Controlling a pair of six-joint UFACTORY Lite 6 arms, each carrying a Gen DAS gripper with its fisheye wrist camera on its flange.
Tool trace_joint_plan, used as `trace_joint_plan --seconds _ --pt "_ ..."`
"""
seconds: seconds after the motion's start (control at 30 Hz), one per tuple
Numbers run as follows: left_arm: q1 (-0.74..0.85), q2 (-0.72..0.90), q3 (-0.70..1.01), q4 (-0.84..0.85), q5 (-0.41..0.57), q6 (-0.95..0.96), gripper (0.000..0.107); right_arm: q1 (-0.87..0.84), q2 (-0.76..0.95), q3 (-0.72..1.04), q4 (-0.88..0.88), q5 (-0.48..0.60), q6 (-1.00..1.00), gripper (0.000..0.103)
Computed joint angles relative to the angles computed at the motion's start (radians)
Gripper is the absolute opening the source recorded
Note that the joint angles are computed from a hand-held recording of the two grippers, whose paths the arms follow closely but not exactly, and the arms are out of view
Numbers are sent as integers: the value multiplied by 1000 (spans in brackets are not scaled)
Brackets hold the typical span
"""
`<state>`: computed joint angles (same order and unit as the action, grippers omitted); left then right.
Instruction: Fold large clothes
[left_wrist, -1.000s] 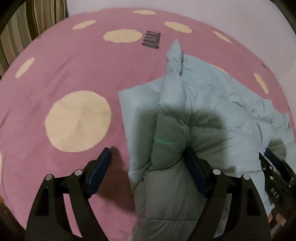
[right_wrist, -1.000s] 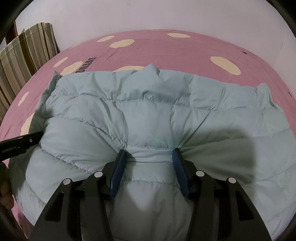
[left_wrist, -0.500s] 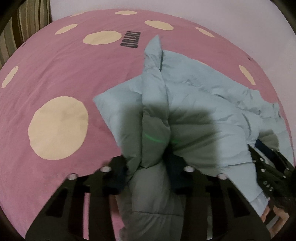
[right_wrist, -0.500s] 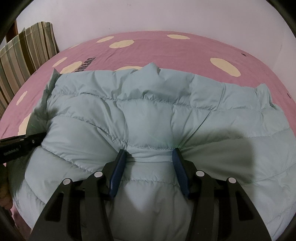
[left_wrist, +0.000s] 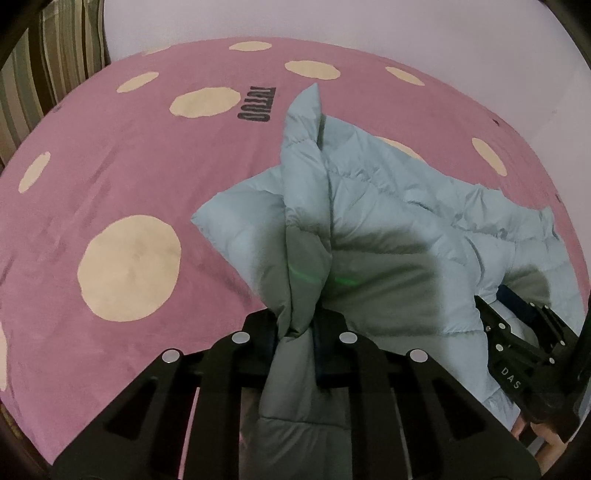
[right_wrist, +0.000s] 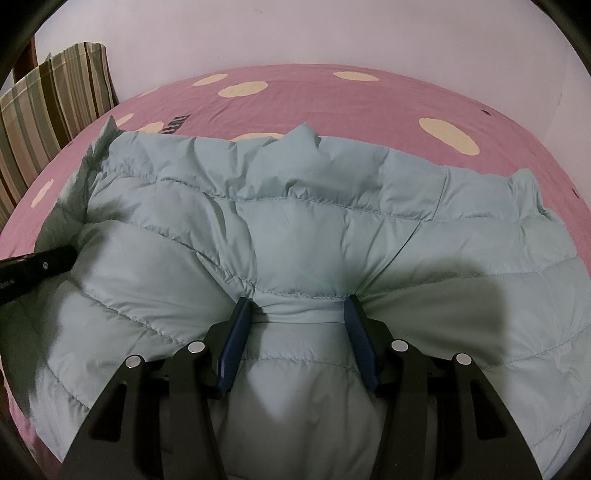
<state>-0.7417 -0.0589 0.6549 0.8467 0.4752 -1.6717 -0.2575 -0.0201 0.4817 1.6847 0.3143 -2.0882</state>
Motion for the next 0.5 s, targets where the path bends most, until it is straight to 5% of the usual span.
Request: trace_joint_plan --seconds 0.3,0.5 --pt "-111 -12 113 -38 194 11 11 7 5 -11 97 5 -92 52" --pt "-260 56 337 -47 439 47 11 -77 -43 -6 -95 89 58 52"
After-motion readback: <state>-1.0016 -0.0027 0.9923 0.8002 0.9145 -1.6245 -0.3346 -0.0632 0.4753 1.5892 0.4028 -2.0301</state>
